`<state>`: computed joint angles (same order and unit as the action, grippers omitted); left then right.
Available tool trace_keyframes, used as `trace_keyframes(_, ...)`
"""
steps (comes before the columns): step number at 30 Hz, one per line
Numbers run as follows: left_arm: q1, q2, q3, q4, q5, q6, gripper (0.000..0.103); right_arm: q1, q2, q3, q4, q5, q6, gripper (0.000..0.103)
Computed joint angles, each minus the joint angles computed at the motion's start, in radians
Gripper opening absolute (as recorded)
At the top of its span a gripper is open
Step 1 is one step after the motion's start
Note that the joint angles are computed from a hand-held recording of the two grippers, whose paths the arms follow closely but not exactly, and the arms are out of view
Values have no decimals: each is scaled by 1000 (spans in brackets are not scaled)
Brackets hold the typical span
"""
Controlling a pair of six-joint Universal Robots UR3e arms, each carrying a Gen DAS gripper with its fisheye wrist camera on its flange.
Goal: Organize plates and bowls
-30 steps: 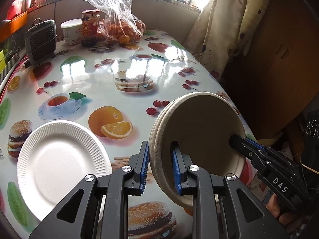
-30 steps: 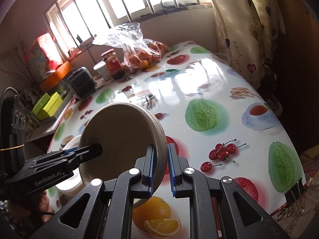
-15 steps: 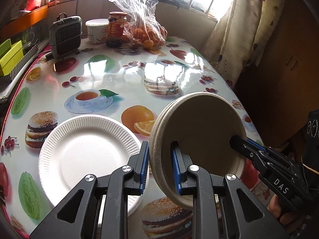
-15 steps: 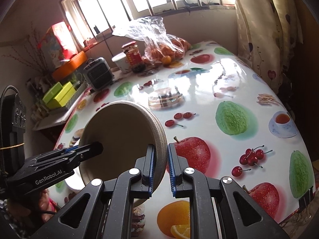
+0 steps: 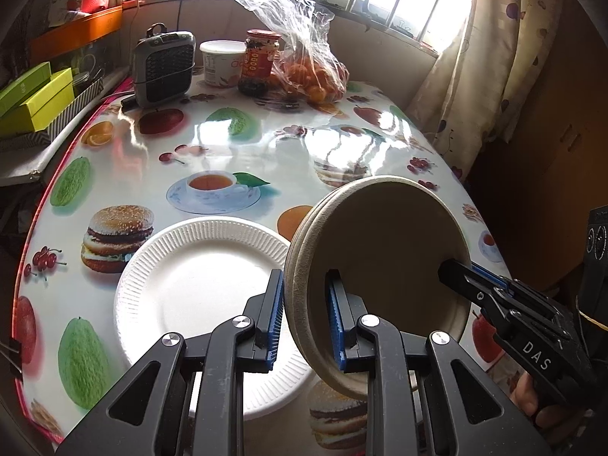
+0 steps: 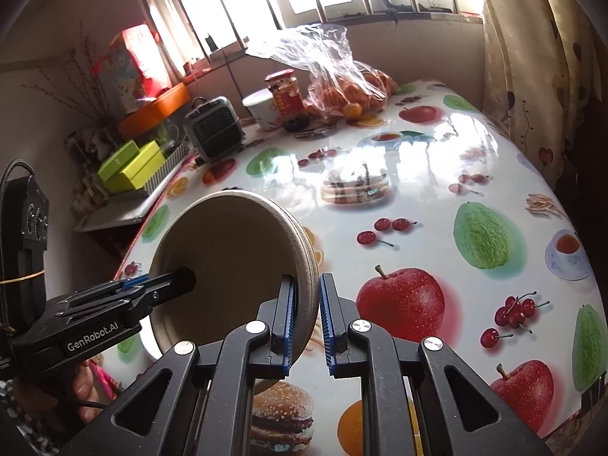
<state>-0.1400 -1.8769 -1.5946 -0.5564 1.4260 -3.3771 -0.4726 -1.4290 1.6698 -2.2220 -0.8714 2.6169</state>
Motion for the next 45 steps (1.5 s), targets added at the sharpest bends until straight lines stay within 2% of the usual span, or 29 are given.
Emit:
trace_keyframes(25, 164, 169, -245, 57, 10, 7, 23, 203, 98, -104, 13, -27, 32, 13)
trace_keyframes(45, 215, 155, -261, 47, -7, 19, 23, 281, 193, -192, 27, -73, 74, 13)
